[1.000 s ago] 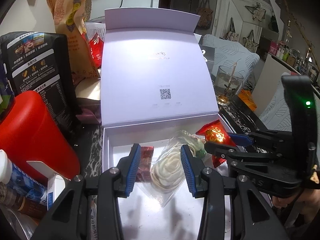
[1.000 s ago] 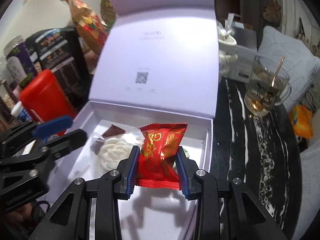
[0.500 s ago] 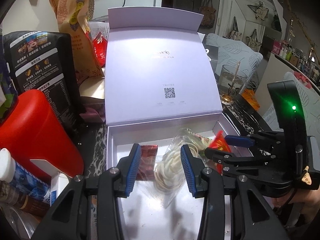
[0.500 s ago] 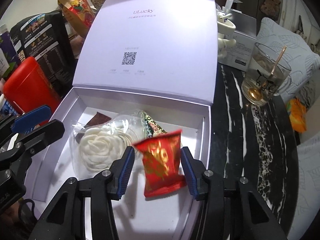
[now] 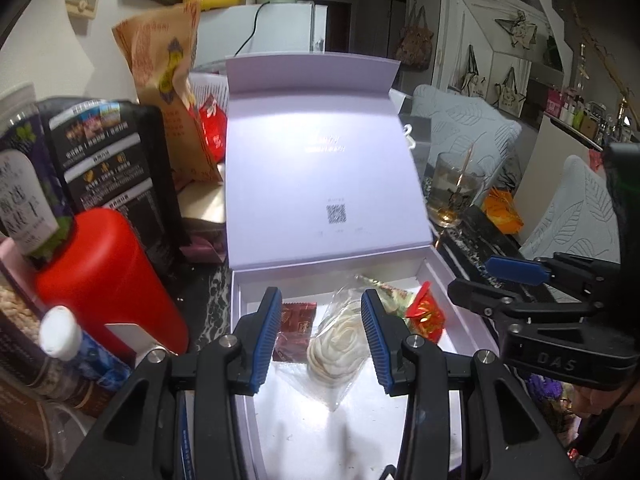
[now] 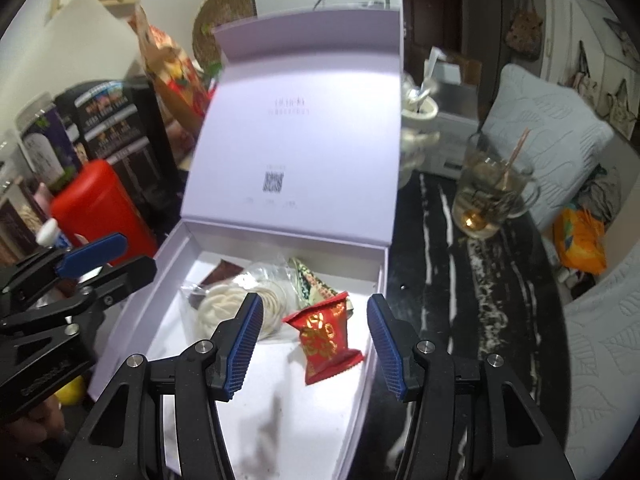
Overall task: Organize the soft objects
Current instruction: 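Lower the rose bag with the left gripper while the right gripper lowers the red packet into the box, then open both grippers to release the rose bag and red packet in the box, then withdraw both tools from the box back over the remaining snacks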
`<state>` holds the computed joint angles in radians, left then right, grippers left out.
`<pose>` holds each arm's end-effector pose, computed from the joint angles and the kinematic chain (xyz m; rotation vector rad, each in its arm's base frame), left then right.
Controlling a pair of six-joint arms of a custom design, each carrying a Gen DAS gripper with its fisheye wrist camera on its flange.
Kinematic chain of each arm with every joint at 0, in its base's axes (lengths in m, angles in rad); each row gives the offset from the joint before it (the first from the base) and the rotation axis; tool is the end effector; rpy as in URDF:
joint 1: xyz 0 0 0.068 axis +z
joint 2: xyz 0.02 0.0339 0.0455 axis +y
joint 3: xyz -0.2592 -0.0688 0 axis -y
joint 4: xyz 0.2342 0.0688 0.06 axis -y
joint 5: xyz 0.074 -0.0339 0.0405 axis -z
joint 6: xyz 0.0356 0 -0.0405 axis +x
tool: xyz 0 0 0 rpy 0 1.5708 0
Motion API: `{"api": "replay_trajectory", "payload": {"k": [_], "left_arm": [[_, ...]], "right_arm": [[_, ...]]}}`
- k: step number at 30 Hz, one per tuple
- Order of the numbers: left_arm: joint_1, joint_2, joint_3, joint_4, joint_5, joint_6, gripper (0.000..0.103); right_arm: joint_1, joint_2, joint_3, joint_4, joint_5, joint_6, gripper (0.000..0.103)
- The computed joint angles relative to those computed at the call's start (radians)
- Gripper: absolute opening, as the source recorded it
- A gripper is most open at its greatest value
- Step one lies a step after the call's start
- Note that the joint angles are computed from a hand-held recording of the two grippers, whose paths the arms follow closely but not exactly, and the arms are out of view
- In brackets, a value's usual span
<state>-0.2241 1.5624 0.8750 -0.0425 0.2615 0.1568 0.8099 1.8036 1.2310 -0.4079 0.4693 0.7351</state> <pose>0.3077 -0.0796 0.1982 0.5655 2.2224 -0.3353 0.2654 0.2554 0.2014 0.0846 2.4061 0.0984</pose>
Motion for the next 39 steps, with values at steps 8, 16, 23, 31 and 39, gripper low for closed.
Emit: {"api": "replay_trajectory", "payload": {"k": [8, 16, 23, 31, 39], "left_arm": [[-0.018, -0.148, -0.035, -0.063, 0.004, -0.016, 0.041], [-0.035, -0.287, -0.05, -0.162, 0.002, -0.026, 0.041], [-0.049, -0.391, -0.056, -0.243, 0.014, -0.02, 0.041], [-0.081, -0.535, -0.118, -0.228, -0.042, -0.016, 0.089], [-0.069, -0.625, -0.117, -0.312, 0.013, 0.011, 0.089]], "right_arm": [[0.11, -0.137, -0.029, -0.089, 0.149, 0.058, 0.06], [0.248, -0.241, -0.025, -0.232, 0.31, 0.17, 0.072], [0.374, -0.29, 0.012, -0.398, 0.418, 0.32, 0.078], [0.505, -0.273, 0.101, -0.636, 0.533, 0.523, 0.092], [0.629, -0.215, 0.195, -0.917, 0.607, 0.826, 0.102]]}}
